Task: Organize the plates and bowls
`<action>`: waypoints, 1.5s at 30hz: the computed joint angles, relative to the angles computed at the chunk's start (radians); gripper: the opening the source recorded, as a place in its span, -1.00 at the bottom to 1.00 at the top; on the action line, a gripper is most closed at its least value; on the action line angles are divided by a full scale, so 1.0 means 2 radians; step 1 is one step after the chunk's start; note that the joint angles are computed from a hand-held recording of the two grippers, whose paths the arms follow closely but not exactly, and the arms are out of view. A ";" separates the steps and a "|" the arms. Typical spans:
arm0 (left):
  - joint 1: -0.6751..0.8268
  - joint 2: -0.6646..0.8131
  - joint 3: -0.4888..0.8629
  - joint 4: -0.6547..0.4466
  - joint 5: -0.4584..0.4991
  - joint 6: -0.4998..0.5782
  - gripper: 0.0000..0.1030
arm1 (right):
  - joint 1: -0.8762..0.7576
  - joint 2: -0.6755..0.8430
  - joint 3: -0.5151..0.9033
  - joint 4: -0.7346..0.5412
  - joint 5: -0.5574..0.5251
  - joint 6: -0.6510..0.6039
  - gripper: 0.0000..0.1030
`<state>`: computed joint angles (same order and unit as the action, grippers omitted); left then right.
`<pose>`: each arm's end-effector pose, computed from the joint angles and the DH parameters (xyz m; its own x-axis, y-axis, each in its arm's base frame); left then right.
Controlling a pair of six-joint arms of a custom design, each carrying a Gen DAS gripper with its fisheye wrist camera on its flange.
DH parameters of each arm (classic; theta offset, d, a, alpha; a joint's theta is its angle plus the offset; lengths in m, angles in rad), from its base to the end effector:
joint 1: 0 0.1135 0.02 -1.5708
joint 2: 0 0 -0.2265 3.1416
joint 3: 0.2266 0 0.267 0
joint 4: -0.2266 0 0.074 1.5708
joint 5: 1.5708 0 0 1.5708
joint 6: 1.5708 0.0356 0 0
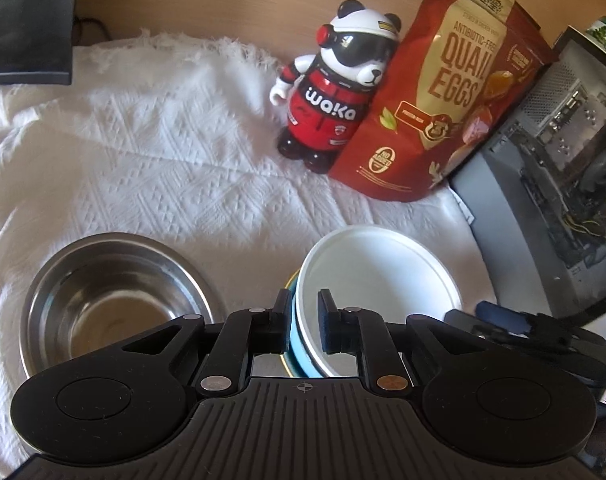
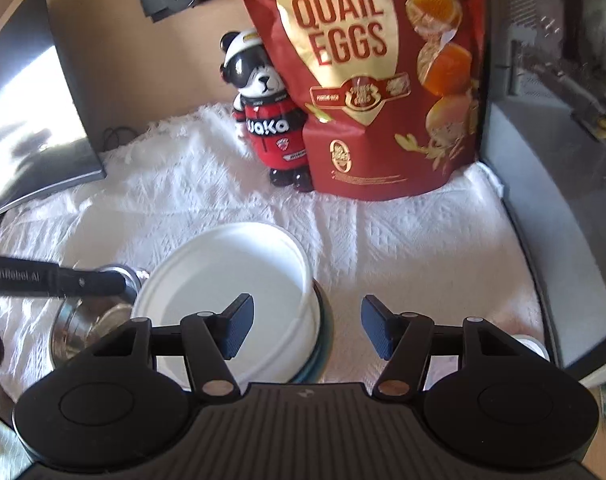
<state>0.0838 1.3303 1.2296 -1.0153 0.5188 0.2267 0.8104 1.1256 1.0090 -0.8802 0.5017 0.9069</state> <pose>0.2775 0.0056 0.2728 -0.8398 0.1253 -0.5282 0.3419 0.8779 -0.3353 0.1812 0.1657 0.2589 -0.7152 0.2500 -0.6527 0.1753 0.9681 0.1788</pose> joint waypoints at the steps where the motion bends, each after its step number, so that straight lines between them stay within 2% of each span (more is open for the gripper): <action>1: -0.006 -0.007 -0.007 0.007 -0.009 -0.011 -0.71 | -0.013 -0.010 -0.016 0.017 -0.015 -0.023 0.17; 4: -0.016 -0.013 -0.013 -0.001 -0.017 -0.037 -0.71 | -0.049 -0.008 -0.042 0.057 -0.049 -0.071 0.14; 5: -0.019 -0.012 -0.012 -0.002 -0.021 -0.041 -0.70 | -0.060 0.001 -0.041 0.064 -0.061 -0.073 0.06; 7: -0.028 -0.009 -0.011 0.005 -0.053 -0.050 -0.69 | -0.079 0.009 -0.042 0.082 -0.094 -0.084 0.02; 10: -0.032 0.015 0.002 0.007 -0.074 -0.058 -0.69 | -0.080 0.029 -0.029 0.082 -0.089 -0.105 0.01; 13: -0.024 0.043 0.018 0.014 -0.049 -0.051 -0.69 | -0.085 0.034 -0.031 0.078 -0.077 -0.111 0.01; 17: -0.025 0.088 0.065 -0.018 -0.032 -0.048 -0.65 | -0.100 0.034 -0.031 0.074 -0.096 -0.098 0.02; 20: -0.030 0.092 0.075 -0.041 -0.009 -0.034 -0.64 | -0.094 0.049 -0.022 0.066 -0.075 -0.117 0.04; 22: -0.042 0.086 0.068 -0.041 -0.021 -0.028 -0.60 | -0.099 0.060 -0.017 0.053 -0.075 -0.110 0.04; 23: -0.050 0.081 0.059 -0.034 -0.038 -0.028 -0.47 | -0.109 0.056 -0.023 0.056 -0.094 -0.107 0.04; 25: -0.061 0.079 0.048 -0.021 -0.061 -0.033 -0.38 | -0.126 0.046 -0.036 0.065 -0.131 -0.105 0.04; 28: -0.064 0.089 0.035 -0.006 -0.073 -0.047 -0.38 | -0.142 0.038 -0.049 0.080 -0.178 -0.105 0.05; 29: -0.065 0.090 0.029 0.001 -0.077 -0.050 -0.29 | -0.150 0.038 -0.055 0.089 -0.202 -0.104 0.05; 33: -0.063 0.110 0.019 0.009 -0.070 -0.057 -0.25 | -0.175 0.057 -0.065 0.122 -0.276 -0.086 0.06; 35: -0.066 0.119 0.017 0.010 -0.066 -0.057 -0.33 | -0.182 0.075 -0.065 0.138 -0.302 -0.079 0.06; 38: -0.067 0.122 0.007 0.018 -0.062 -0.060 -0.30 | -0.192 0.104 -0.063 0.159 -0.341 -0.066 0.06; 41: -0.068 0.115 -0.009 0.031 -0.058 -0.061 -0.21 | -0.196 0.128 -0.060 0.176 -0.371 -0.052 0.09; 45: -0.075 0.109 -0.018 0.044 -0.066 -0.077 -0.18 | -0.187 0.133 -0.055 0.178 -0.361 -0.047 0.11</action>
